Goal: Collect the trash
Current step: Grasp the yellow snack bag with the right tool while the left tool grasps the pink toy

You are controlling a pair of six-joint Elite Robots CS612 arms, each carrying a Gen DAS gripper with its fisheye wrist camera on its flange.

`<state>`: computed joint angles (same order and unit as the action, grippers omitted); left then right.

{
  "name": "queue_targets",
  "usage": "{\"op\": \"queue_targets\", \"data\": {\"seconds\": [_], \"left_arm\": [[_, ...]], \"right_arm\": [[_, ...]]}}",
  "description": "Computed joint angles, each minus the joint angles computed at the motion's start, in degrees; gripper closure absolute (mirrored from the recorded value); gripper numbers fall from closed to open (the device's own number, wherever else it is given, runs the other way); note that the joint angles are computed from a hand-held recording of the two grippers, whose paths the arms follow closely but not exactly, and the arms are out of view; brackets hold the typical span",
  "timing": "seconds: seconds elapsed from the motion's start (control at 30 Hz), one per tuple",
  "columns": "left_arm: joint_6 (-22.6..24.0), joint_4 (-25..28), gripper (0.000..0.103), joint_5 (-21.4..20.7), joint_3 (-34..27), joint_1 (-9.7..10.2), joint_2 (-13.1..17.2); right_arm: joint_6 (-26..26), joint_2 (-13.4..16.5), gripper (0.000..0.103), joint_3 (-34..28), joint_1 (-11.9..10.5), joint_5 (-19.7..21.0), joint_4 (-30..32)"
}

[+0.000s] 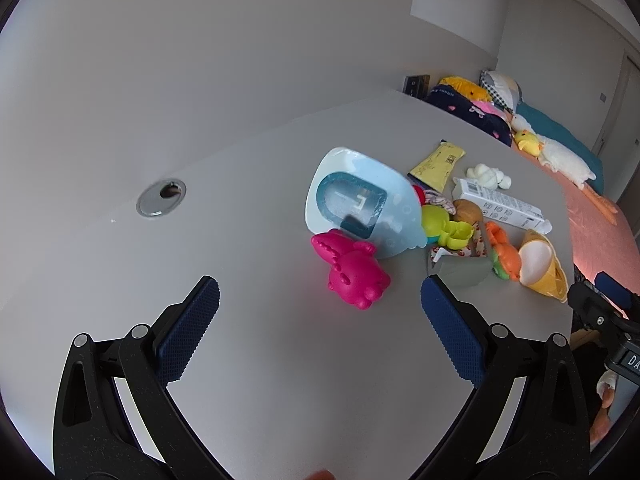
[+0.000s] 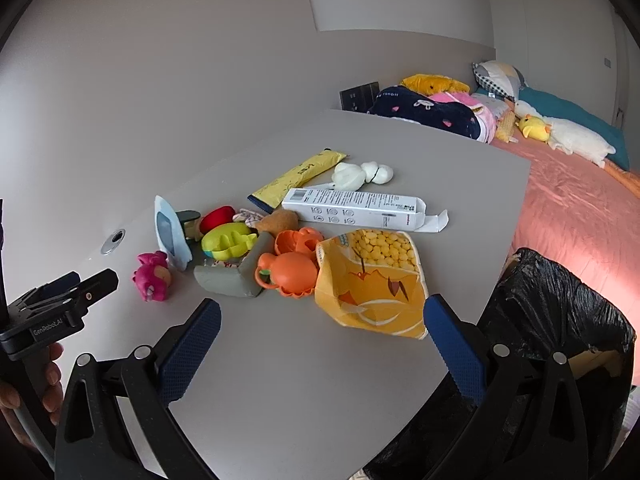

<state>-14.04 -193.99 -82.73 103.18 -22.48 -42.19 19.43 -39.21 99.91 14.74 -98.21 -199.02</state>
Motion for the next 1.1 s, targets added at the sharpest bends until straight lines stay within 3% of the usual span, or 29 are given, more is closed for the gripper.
{"op": "queue_targets", "data": {"seconds": [0.13,0.23,0.5,0.57,0.73,0.77,0.97,1.1], "left_arm": [[-2.02,2.41,0.006,-2.45,-1.57,0.77,0.65],[-2.35,3.39,0.006,-2.05,-2.71,0.69,1.2],[-1.19,7.58,0.014,-1.43,-5.44,0.29,2.64],[-1.15,9.01,0.018,-1.27,-5.98,0.32,2.96],[-1.2,10.32,0.028,-2.55,-6.65,0.81,3.33],[-1.23,10.53,0.031,-2.67,-6.79,0.88,3.38],[-2.6,11.3,0.065,-4.28,-7.46,1.61,3.84],[-3.75,9.38,0.066,-5.29,-7.2,2.15,4.03]], "right_arm": [[-0.99,0.61,0.004,-1.23,-0.21,-0.25,0.98],[-1.07,1.12,0.017,-2.28,-0.49,0.01,1.59],[-1.94,2.28,0.027,-5.12,-0.92,-0.04,5.63],[-1.92,2.57,0.038,-5.74,-0.98,-0.38,6.98],[-2.32,3.47,0.044,-7.25,-1.07,-1.1,9.29],[-2.69,3.6,0.052,-7.47,-0.96,-1.66,9.38],[-4.34,3.82,0.08,-7.47,-0.69,-3.26,7.69],[-4.28,3.38,0.084,-6.32,-0.79,-3.05,4.24]]}}
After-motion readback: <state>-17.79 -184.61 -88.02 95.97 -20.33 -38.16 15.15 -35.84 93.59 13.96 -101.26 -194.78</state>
